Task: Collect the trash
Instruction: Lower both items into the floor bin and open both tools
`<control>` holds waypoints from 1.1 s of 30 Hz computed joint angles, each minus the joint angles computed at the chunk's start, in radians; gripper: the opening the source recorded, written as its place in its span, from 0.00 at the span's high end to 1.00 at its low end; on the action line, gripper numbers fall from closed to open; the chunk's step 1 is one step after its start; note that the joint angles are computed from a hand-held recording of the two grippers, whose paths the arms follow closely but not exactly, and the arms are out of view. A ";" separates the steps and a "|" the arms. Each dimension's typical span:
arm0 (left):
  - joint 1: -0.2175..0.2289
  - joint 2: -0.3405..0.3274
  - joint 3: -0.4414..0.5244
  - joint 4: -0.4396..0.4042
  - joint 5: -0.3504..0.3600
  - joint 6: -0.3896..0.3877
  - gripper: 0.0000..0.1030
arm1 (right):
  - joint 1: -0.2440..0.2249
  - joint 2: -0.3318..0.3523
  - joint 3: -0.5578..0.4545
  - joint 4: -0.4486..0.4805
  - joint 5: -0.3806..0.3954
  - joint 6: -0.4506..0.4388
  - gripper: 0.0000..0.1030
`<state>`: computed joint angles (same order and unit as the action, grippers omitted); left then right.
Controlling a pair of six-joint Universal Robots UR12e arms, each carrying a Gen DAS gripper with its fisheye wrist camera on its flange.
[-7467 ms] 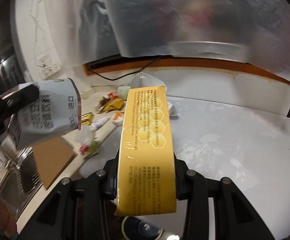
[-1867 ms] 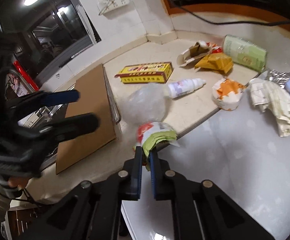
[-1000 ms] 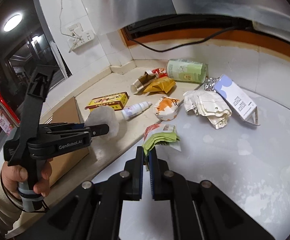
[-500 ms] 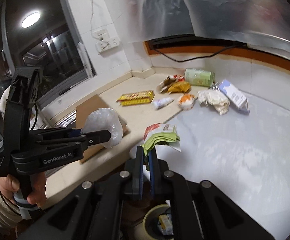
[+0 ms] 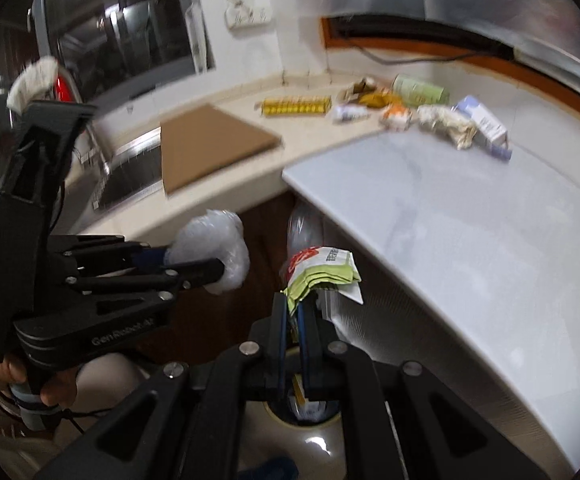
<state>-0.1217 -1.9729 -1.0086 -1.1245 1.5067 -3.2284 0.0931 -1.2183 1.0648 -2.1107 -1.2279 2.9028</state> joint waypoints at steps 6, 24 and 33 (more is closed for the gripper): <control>0.008 -0.001 -0.072 -0.048 -0.025 -0.021 0.77 | 0.018 0.023 0.014 0.083 -0.047 -0.034 0.95; 0.029 -0.092 -0.176 -0.038 -0.052 0.020 0.77 | 0.035 0.190 0.025 0.216 -0.098 0.033 0.95; 0.032 -0.155 -0.151 -0.097 -0.038 0.028 0.77 | 0.038 0.247 0.012 0.236 -0.100 0.039 0.94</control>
<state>-0.0897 -2.1279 -1.1592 -1.2214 1.4683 -3.2003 0.1306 -0.9715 1.0771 -1.8748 -1.3278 2.9421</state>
